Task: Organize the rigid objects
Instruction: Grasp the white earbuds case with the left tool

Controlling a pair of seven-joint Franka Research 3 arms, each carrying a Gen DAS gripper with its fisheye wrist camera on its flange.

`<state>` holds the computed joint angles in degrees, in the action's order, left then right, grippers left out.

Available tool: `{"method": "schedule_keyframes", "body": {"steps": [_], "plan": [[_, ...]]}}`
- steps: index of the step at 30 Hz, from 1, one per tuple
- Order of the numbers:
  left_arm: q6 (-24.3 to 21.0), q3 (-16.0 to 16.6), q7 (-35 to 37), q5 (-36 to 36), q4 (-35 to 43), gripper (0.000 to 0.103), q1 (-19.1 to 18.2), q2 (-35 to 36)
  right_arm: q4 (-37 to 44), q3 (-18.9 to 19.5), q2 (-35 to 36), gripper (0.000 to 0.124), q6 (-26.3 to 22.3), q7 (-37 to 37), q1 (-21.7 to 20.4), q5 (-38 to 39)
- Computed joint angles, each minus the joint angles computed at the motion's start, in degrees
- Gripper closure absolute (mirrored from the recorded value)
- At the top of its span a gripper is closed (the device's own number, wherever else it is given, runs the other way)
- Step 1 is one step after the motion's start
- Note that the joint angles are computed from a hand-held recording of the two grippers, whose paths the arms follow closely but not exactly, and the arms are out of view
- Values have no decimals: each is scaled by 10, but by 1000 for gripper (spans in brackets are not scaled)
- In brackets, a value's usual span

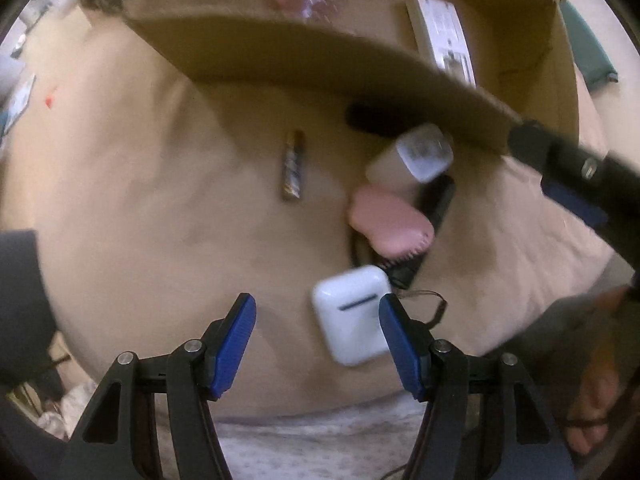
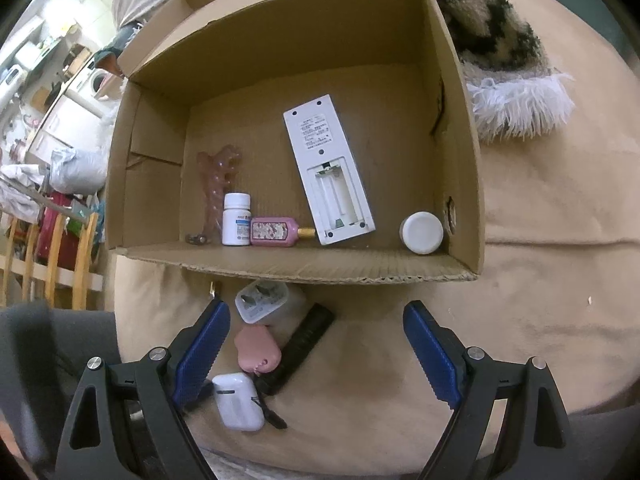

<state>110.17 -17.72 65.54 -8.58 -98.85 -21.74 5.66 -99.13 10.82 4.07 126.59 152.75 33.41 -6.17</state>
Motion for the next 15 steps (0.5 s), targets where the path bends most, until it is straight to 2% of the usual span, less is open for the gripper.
{"method": "schedule_keyframes", "body": {"steps": [3, 8, 10, 11, 15], "plan": [[18, -7, -1, 25, -4, 42, -11, 6, -1, 0, 0, 30, 3, -2, 0, -1], [16, -11, 5, 48, -3, 42, -22, 15, -7, -1, -4, 30, 8, -5, -2, 9], [10, -12, 10, 51, 1, 48, -24, 19, -6, -1, -3, 30, 7, -5, -3, 10], [9, -12, 17, 48, 2, 59, -24, 19, -4, -1, -2, 30, 7, -6, -3, 10], [5, -10, 27, 44, -1, 64, -21, 15, 1, -1, 3, 30, 6, -11, -2, 10]]}}
